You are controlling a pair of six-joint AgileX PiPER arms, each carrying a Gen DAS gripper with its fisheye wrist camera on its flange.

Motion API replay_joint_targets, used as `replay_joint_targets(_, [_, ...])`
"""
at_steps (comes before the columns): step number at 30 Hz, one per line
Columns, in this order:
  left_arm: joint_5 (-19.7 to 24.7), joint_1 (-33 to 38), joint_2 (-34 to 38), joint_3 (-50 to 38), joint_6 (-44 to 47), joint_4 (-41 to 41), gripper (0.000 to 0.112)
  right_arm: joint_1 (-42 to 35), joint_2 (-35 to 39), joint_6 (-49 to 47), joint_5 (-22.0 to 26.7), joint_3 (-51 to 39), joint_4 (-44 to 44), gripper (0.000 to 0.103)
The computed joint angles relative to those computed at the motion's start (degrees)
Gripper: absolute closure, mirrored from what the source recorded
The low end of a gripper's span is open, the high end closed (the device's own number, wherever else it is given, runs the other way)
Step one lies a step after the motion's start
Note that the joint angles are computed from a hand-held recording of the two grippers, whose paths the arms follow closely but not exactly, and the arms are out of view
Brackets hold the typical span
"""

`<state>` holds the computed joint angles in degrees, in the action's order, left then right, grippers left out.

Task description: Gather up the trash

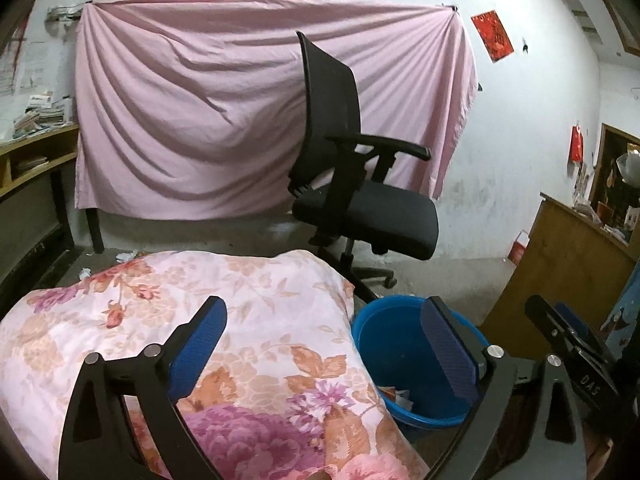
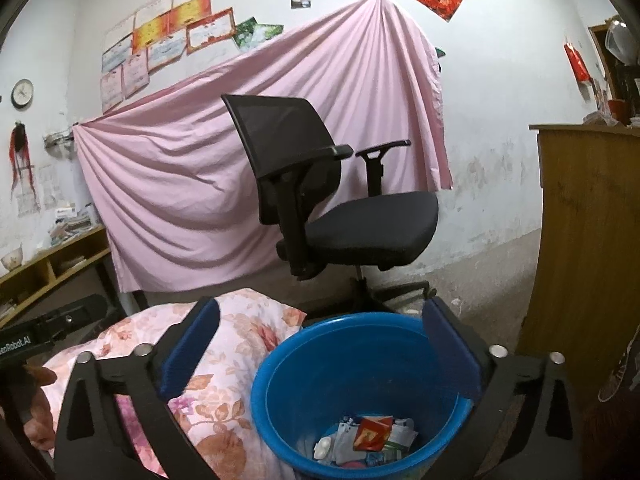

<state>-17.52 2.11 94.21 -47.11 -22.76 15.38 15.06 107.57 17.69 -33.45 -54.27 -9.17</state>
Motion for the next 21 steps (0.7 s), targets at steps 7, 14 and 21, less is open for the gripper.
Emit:
replay_joint_targets(7, [-5.0,1.5,-5.1,7.2,4.5,-3.4,0.014,2.3,-2.9,-3.9,-6.0,5.4,5.2,0.000])
replay_joint_targets(14, [-10.0,2.4,-11.4,16.6,8.3,-7.4,0.013,6.1,-6.7,-8.7,-13.1,13.9,11.6,0.000])
replay_joint_targets(21, [-16.6,4.5,-17.0,27.1,9.8,-9.1,0.011,11.0,-11.2,-13.1,-18.1,20.9,15.6,0.000])
